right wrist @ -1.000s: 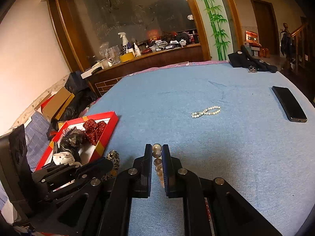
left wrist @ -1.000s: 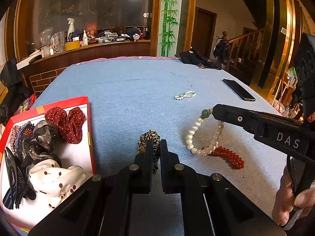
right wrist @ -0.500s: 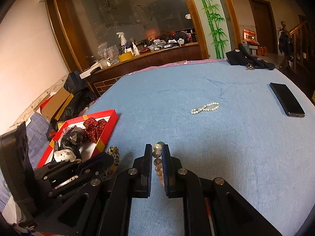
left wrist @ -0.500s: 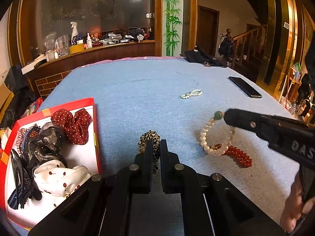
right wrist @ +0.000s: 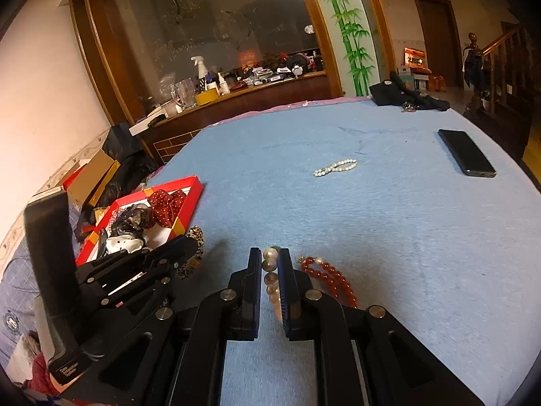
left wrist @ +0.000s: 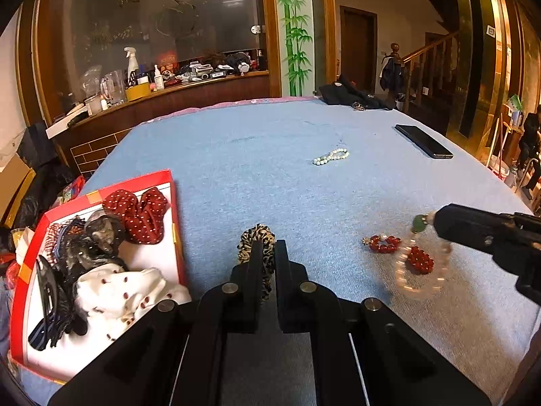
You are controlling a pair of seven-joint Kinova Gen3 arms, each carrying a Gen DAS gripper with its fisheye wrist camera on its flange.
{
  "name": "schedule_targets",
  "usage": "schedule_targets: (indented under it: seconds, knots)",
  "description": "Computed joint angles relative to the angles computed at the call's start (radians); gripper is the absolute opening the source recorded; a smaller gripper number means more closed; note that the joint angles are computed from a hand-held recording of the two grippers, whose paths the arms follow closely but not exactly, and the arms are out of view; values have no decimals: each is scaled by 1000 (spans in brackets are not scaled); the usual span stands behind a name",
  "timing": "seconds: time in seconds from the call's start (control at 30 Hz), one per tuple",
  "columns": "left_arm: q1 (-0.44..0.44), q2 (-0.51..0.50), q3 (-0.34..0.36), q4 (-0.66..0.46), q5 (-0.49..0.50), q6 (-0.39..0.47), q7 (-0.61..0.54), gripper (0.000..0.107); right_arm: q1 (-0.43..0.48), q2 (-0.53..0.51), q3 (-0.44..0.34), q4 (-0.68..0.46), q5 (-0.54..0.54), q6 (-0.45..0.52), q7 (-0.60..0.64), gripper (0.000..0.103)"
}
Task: Organize jewelry
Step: 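Carry the pearl bracelet in right tool while left carries the hair tie toward the box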
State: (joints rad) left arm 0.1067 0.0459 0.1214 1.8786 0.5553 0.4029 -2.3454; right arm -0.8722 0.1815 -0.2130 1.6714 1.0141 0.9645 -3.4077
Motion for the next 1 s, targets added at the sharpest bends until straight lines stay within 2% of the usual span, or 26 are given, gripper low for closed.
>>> schedule_targets:
  seconds: [0.33, 0.73, 1.0]
  knots:
    - [5, -64, -43, 44, -7, -1, 1, 6, -44, -6, -25, -37, 22, 94, 7, 10]
    - [-2, -127, -135, 66, 96, 24, -89, 6, -95, 28, -24, -131, 29, 153, 91, 10]
    - [-27, -153, -187, 60, 161, 59, -148, 6, -129, 70, 2, -217, 25, 155, 183, 10]
